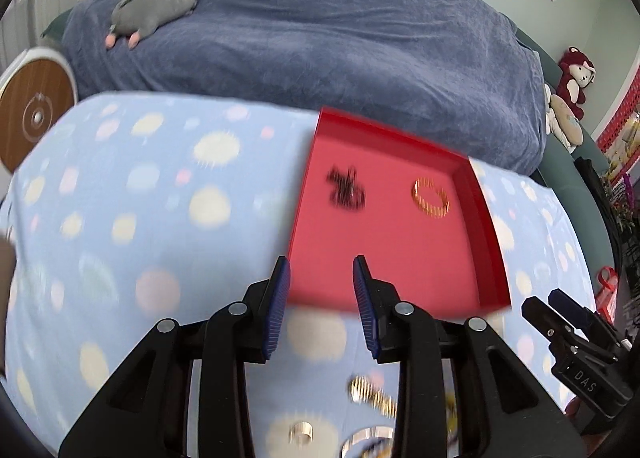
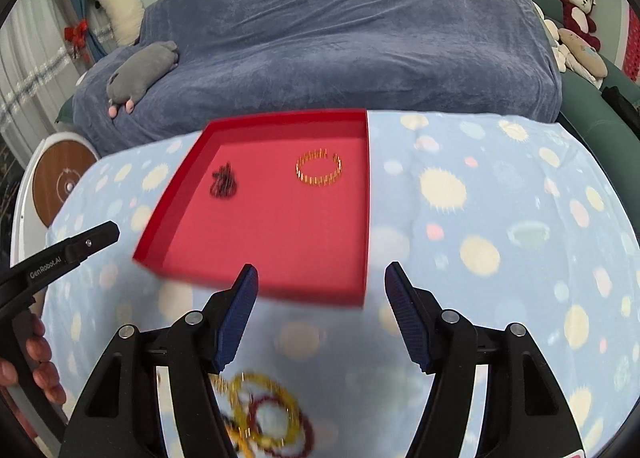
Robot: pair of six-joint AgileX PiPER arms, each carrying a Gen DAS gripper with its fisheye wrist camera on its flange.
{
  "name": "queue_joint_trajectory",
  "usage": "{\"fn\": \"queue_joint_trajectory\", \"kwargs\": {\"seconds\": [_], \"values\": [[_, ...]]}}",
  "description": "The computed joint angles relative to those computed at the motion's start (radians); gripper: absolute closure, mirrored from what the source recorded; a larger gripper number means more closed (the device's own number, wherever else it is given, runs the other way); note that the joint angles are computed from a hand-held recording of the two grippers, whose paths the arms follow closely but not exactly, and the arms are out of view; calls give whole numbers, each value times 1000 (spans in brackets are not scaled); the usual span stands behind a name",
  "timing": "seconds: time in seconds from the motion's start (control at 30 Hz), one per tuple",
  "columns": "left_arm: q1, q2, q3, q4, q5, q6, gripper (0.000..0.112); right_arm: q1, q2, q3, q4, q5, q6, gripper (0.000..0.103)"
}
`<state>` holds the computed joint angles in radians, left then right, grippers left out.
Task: Organize jewelry
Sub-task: 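Withdraw both grippers from the box back to the jewelry pile, then grasp the thin gold bangle with the left gripper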
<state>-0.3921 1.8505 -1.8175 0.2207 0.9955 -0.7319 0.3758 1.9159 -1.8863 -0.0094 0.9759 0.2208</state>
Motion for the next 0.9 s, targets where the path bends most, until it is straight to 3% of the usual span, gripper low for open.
{"fn": "queue_joint_trajectory", "kwargs": {"seconds": [0.2, 0.4, 0.57, 0.63, 0.9], "values": [[-89, -185, 322, 9, -66, -126, 81, 25, -223, 380, 4, -90, 53, 40], [-198, -295, 523, 9, -97, -230, 79, 68, -364, 616, -18, -129, 116, 40], [-279, -321, 584, 30, -116, -308, 70, 98, -436, 730, -36, -151, 163, 40], [-310, -314, 587, 57, -117, -344, 61, 100, -454, 759, -36, -159, 174, 40], [-327, -205, 509, 57, -131, -337, 44, 110, -470, 798, -43, -169, 188, 40]]}}
